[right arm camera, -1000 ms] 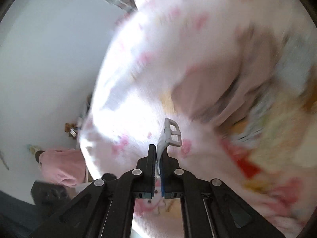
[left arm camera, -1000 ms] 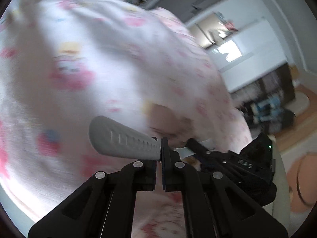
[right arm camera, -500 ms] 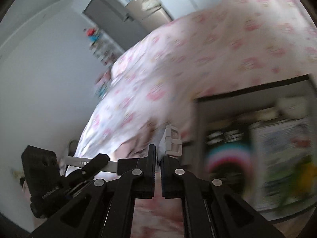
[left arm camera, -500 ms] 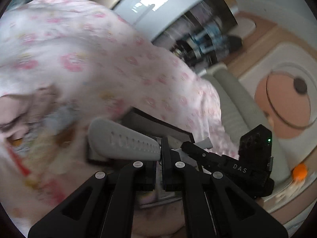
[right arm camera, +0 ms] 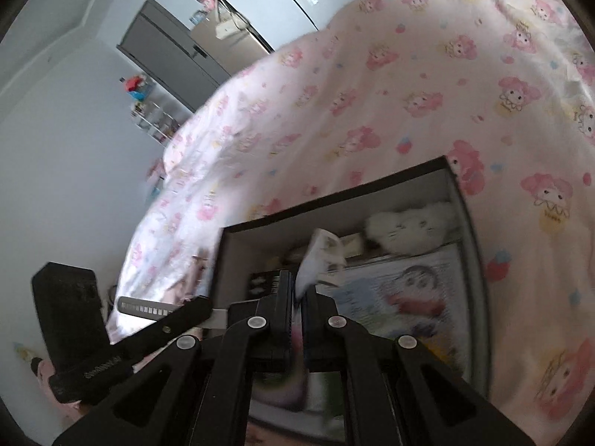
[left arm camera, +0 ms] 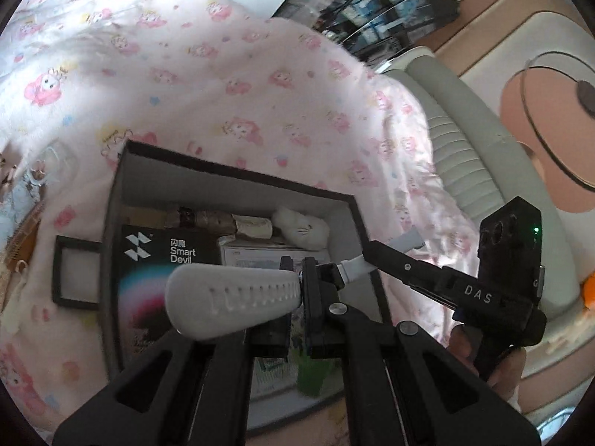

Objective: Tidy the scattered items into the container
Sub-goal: 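Lower the smartwatch into the box with both grippers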

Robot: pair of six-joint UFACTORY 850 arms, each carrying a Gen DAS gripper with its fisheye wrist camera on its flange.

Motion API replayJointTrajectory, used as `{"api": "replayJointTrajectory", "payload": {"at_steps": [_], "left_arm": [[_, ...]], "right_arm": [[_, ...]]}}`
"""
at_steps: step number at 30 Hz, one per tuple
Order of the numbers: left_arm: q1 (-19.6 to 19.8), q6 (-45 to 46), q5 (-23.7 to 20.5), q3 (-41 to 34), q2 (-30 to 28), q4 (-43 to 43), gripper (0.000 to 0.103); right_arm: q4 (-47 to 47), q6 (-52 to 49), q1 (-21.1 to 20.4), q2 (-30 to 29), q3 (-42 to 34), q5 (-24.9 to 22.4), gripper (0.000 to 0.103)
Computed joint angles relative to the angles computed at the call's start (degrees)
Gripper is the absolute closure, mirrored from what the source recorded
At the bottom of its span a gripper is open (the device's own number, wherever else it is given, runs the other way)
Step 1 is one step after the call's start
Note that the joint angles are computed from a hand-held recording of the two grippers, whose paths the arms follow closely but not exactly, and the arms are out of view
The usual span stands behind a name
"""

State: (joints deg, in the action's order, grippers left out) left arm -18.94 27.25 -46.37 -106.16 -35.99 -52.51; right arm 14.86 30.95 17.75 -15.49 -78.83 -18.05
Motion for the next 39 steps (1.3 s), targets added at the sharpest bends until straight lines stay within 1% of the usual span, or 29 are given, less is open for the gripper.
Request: {"api": "replayJointTrajectory", "payload": {"at_steps": [2, 4, 5, 7, 8, 9, 10, 13, 18, 19, 21, 23, 24, 26, 27, 29, 31, 33, 34, 35, 36, 38, 39], "left_arm": [[-0.8, -3.3, -0.4, -2.8, -2.4, 3.0, 0.101], [-1.6, -5.8, -0.4, -5.0, -4.2, 6.1, 0.101], [-1.9, -7.1, -1.0, -6.4, -5.3, 7.4, 0.101], [-2.3, -8.9, -1.2, -7.8, -6.7, 9.0, 0.101], [-2.3, -9.3, -1.3, -8.2, -7.1, 9.4, 0.101], [-2.5, -10.3, -1.2, -8.7, -7.5, 10.4, 0.101], [-2.6, -11.3, -1.2, -9.3, -8.1, 11.5, 0.101], [-2.5, -13.4, -3.2, -11.4, -10.1, 12.3, 0.101], [-3.3, -15.7, -4.2, -13.4, -11.5, 15.7, 0.101], [-3.5, -17.0, -5.0, -14.7, -12.2, 16.9, 0.101], [-4.0, -21.1, -8.0, -18.9, -14.5, 20.7, 0.096], [-4.9, -26.4, -14.4, -27.2, -19.1, 27.4, 0.094], [-5.1, -27.5, -16.2, -29.6, -20.4, 28.8, 0.094], [-5.1, -29.1, -17.1, -30.4, -20.8, 29.2, 0.089], [-5.0, -29.3, -17.1, -30.3, -20.6, 29.3, 0.087], [-4.8, -29.0, -15.6, -28.0, -18.8, 28.8, 0.076], [-4.6, -29.1, -13.8, -25.2, -16.8, 29.0, 0.075], [-4.3, -28.1, -11.9, -22.8, -14.9, 28.4, 0.075], [-4.3, -28.5, -10.8, -21.8, -14.0, 28.9, 0.075], [-4.4, -29.8, -9.8, -21.0, -13.1, 30.4, 0.075], [-4.5, -31.4, -9.1, -20.3, -12.4, 32.2, 0.075], [-4.6, -34.8, -6.1, -16.7, -9.4, 35.9, 0.075], [-4.7, -35.8, -5.0, -15.3, -8.2, 37.0, 0.075]], "right_arm": [[0.8, -2.2, -0.9, -1.6, -1.3, -2.5, 0.100], [-4.8, 0.1, -1.1, -3.2, -3.1, -4.7, 0.100], [-6.0, -0.3, -1.3, -4.1, -4.0, -5.8, 0.100], [-3.4, -2.1, -1.9, -4.2, -3.0, -4.8, 0.100], [1.0, -5.1, -2.5, -4.4, -2.3, -4.4, 0.100], [4.0, -7.4, -2.9, -4.7, -2.0, -4.6, 0.100], [4.7, -7.8, -3.1, -5.2, -2.1, -5.0, 0.100], [0.5, -5.0, -3.0, -6.2, -3.0, -6.7, 0.100], [-3.4, -1.5, -2.7, -6.2, -3.3, -8.0, 0.100], [-4.0, -0.8, -2.9, -6.3, -3.3, -8.3, 0.100], [-2.6, -1.3, -3.4, -6.4, -2.9, -8.7, 0.100], [-1.4, -1.8, -3.8, -6.8, -3.2, -9.2, 0.100], [-2.8, -0.9, -3.6, -7.3, -4.0, -10.4, 0.100], [-5.1, 0.2, -3.2, -7.8, -4.9, -11.8, 0.100], [-6.8, 1.6, -3.0, -7.7, -5.0, -12.1, 0.100], [-9.2, 3.7, -2.8, -6.7, -4.3, -11.7, 0.099], [-11.9, 6.5, -2.8, -5.3, -3.1, -11.1, 0.098], [-12.9, 8.5, -3.0, -3.7, -1.8, -10.8, 0.092], [-12.8, 9.0, -3.2, -3.1, -1.3, -10.4, 0.090], [-13.0, 9.5, -3.3, -2.3, -0.6, -9.9, 0.084], [-13.4, 10.0, -3.4, -1.7, -0.3, -9.8, 0.077], [-15.1, 11.0, -3.2, -0.6, 0.5, -9.1, 0.072], [-17.1, 13.1, -3.0, 0.2, 1.1, -8.3, 0.072]]}}
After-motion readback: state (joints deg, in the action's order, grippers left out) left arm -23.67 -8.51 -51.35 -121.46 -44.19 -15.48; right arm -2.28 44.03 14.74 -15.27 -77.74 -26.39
